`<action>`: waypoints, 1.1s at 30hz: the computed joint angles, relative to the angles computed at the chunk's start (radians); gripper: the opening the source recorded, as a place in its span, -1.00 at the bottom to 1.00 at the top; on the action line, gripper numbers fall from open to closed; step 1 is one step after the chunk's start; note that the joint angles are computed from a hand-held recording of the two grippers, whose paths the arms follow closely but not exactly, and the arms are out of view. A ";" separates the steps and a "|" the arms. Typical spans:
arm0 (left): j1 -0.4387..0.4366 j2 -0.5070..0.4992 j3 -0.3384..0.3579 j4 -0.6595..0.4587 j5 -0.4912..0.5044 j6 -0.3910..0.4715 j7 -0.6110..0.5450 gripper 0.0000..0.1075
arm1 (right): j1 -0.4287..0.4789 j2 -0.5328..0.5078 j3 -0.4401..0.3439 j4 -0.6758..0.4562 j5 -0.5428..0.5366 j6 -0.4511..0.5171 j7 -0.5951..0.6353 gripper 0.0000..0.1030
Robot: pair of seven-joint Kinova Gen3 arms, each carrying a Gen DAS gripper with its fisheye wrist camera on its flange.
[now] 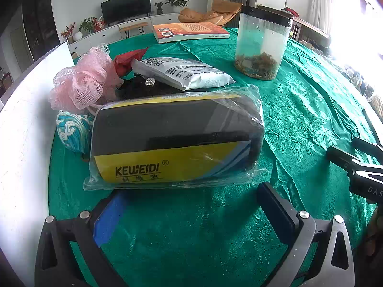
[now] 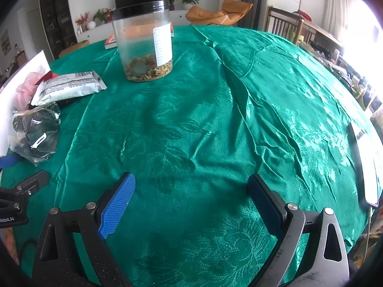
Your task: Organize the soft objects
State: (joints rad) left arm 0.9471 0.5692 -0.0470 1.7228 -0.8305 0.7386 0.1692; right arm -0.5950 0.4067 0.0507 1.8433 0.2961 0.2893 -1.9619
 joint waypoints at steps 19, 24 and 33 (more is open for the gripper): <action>-0.001 0.000 0.001 0.000 0.000 0.000 0.000 0.92 | -0.011 -0.002 0.009 0.006 0.007 -0.008 -0.011 0.87; -0.001 0.000 0.001 0.000 0.000 0.000 0.000 0.92 | -0.011 -0.003 0.010 0.009 0.008 -0.012 -0.010 0.87; -0.001 0.000 0.001 -0.001 0.000 0.001 -0.001 0.92 | -0.027 -0.015 0.028 0.037 0.008 -0.047 -0.012 0.87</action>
